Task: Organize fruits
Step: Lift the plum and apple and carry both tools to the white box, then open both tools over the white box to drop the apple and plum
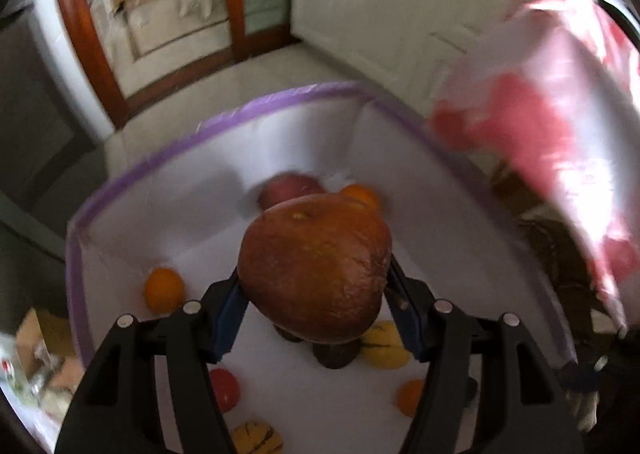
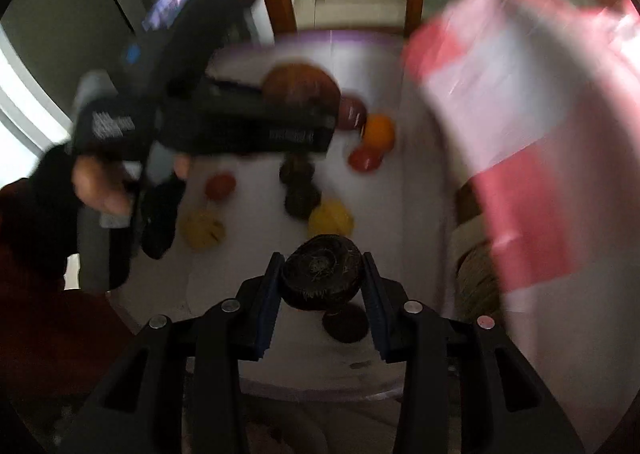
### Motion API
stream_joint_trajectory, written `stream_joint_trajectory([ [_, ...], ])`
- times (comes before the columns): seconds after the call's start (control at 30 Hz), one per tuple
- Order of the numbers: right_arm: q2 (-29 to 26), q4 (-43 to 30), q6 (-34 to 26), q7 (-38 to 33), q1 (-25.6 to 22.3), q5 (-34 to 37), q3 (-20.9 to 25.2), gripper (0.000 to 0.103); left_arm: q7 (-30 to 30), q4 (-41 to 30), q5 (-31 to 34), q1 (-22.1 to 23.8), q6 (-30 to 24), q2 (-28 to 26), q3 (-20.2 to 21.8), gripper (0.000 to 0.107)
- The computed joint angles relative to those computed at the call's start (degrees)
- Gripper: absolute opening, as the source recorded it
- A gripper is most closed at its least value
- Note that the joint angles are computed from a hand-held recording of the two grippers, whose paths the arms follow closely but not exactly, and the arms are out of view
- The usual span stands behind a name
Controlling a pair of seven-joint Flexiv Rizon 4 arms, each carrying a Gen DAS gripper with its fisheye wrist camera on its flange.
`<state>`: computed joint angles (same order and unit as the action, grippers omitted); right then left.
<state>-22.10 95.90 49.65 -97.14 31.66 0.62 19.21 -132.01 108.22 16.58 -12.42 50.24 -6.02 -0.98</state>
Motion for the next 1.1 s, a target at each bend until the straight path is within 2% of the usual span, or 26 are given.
stream_joint_trajectory([
  [0.17, -4.27, -4.50, -6.29, -0.25, 1.62, -0.87, -0.08, 0.039, -3.10, 1.96, -5.11, 1.77, 0.12, -1.56, 1.15, 0.064],
  [0.23, -5.53, -5.59, -8.32, -0.06, 2.78, -2.48, -0.57, 0.039, -2.57, 2.07, -3.54, 1.71, -0.12, -1.39, 1.34, 0.063],
  [0.37, -6.49, -5.92, -9.86, -0.63, 3.47, -3.67, -0.78, 0.039, -4.32, -0.87, 4.22, 0.45, -3.16, -0.99, 1.39, 0.063],
  [0.53, -6.07, -5.25, -9.33, -0.79, 3.34, -3.53, -0.72, 0.040, -3.48, -1.54, 3.62, 0.88, -3.67, -0.84, 1.10, 0.064],
  [0.6, -5.51, -4.66, -8.08, -0.25, 2.96, -3.02, -0.77, 0.043, -4.08, -2.22, 5.00, 0.83, -4.50, -0.68, 1.17, 0.064],
  [0.67, -4.28, -3.58, -5.47, -0.15, 1.93, -1.35, -0.27, 0.057, -6.27, -2.93, 7.44, 0.17, -4.54, 0.10, 1.02, 0.070],
  [0.7, -3.84, -3.35, -4.04, -0.22, 1.55, -0.53, 0.03, 0.061, -7.52, -2.82, 8.97, 0.02, -3.77, 0.78, 1.11, 0.072],
  [0.77, -2.54, -2.86, -0.67, -1.83, -0.08, 2.64, 1.37, 0.068, -10.59, -3.22, 13.35, -0.28, -3.46, 2.53, 1.05, 0.083],
  [0.8, -1.69, -2.55, 0.68, -2.81, -0.78, 4.03, 1.97, 0.070, -12.21, -4.04, 16.27, -0.42, -4.63, 3.47, 0.76, 0.086],
  [0.87, 0.14, -1.48, 3.95, -3.15, -0.87, 4.64, 1.88, 0.079, -14.60, -6.01, 21.32, -0.70, -8.03, 5.23, -0.47, 0.098],
  [1.0, 2.46, 2.10, 11.36, 2.57, 2.04, -2.09, -1.72, 0.087, -16.81, -8.34, 29.11, -0.70, -12.98, 8.80, -3.48, 0.102],
  [1.1, 2.78, 3.33, 11.39, 8.82, 3.51, -8.14, -3.92, 0.087, -15.34, -8.34, 27.47, 0.19, -12.56, 9.51, -4.00, 0.102],
])
